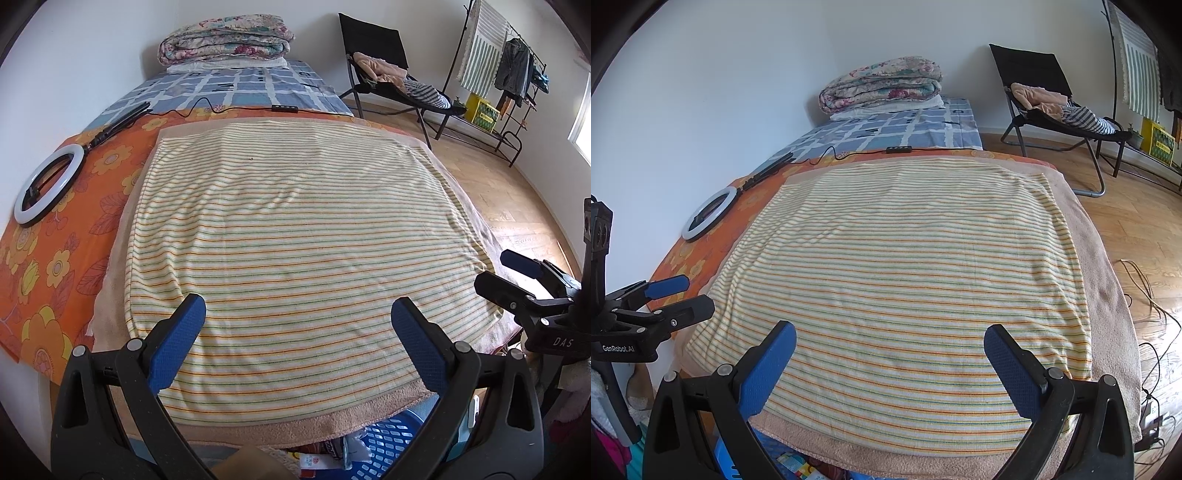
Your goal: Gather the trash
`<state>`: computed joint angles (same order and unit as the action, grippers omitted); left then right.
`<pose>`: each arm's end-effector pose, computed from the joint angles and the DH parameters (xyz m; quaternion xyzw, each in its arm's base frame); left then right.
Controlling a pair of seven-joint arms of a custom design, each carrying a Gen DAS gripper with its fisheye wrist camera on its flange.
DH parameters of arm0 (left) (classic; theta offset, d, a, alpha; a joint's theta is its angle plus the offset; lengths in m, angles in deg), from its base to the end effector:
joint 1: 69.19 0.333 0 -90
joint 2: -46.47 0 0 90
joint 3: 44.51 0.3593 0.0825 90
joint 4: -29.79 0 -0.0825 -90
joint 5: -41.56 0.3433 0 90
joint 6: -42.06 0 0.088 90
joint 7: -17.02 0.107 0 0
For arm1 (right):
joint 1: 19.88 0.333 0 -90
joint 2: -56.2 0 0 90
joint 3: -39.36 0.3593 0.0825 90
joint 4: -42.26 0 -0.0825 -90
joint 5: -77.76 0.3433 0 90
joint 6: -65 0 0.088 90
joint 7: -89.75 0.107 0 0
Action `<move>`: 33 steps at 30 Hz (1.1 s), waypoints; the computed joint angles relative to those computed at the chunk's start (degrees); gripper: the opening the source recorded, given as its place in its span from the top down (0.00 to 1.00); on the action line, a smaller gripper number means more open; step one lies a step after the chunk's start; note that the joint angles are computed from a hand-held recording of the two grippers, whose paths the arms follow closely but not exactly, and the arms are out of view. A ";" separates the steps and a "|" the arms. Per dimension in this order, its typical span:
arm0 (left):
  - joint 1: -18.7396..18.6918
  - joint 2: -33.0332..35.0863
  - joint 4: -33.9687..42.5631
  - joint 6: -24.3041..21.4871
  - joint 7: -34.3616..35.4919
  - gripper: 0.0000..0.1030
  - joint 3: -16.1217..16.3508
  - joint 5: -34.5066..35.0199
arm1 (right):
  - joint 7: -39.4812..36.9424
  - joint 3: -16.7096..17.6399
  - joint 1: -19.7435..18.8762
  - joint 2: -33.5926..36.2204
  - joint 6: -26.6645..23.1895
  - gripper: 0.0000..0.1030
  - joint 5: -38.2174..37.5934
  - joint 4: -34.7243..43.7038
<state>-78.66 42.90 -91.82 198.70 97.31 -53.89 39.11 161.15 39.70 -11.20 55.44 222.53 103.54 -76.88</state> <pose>0.5084 -0.1743 0.5790 -0.6229 0.7092 -0.2887 0.1604 0.5488 0.0693 0.5718 -0.6999 0.6174 -0.1530 0.3249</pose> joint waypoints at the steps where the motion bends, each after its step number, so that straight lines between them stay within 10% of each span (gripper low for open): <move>1: -0.08 0.05 0.00 0.04 0.24 0.01 -0.02 -0.32 | 0.10 -0.01 0.00 0.00 0.01 0.00 -0.13 0.00; 33: 0.06 -0.25 -0.63 0.76 -3.56 0.01 -0.23 3.83 | 2.45 0.01 0.04 0.20 0.16 0.00 -1.58 -0.31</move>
<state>-78.61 42.65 -92.45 199.46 93.75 -54.12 42.95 163.60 39.71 -11.16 55.63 222.69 101.96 -77.19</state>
